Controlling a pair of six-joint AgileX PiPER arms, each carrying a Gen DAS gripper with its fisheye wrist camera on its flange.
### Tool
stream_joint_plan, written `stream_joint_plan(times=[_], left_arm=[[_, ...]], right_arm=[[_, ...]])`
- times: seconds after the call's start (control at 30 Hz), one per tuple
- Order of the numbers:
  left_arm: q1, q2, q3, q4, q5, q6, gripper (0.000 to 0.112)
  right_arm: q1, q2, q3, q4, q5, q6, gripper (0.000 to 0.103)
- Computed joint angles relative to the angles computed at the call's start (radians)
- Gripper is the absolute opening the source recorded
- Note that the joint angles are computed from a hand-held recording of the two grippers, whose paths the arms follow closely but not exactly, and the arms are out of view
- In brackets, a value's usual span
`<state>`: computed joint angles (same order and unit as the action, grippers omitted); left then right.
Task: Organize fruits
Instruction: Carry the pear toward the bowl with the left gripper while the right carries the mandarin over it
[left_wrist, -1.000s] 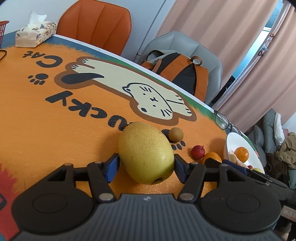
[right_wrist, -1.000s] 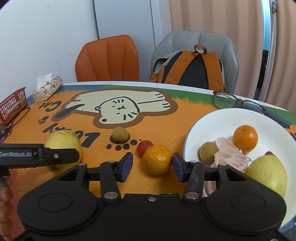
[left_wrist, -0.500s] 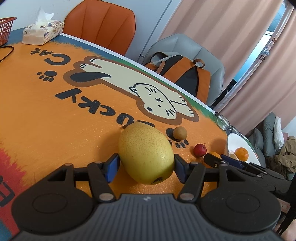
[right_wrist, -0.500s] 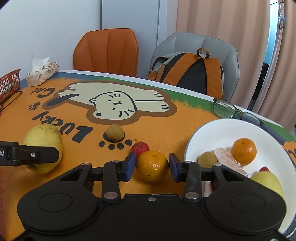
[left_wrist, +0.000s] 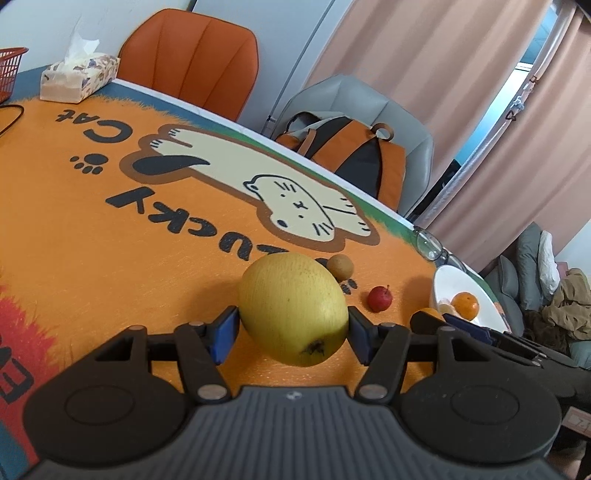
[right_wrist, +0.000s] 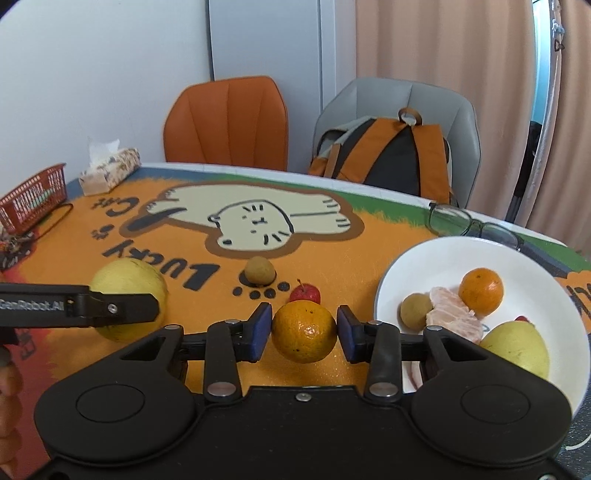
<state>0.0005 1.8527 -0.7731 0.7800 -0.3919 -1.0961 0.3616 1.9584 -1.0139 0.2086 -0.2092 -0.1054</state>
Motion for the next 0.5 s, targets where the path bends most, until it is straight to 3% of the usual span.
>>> stream_joint_plan(times=[0.5], left_arm=[[-0.104,-0.052,-0.03,-0.026,0.043,-0.002,0.06]], right_arm=[[-0.162,-0.186,0.142,-0.233,-0.055,0.213,0.039]])
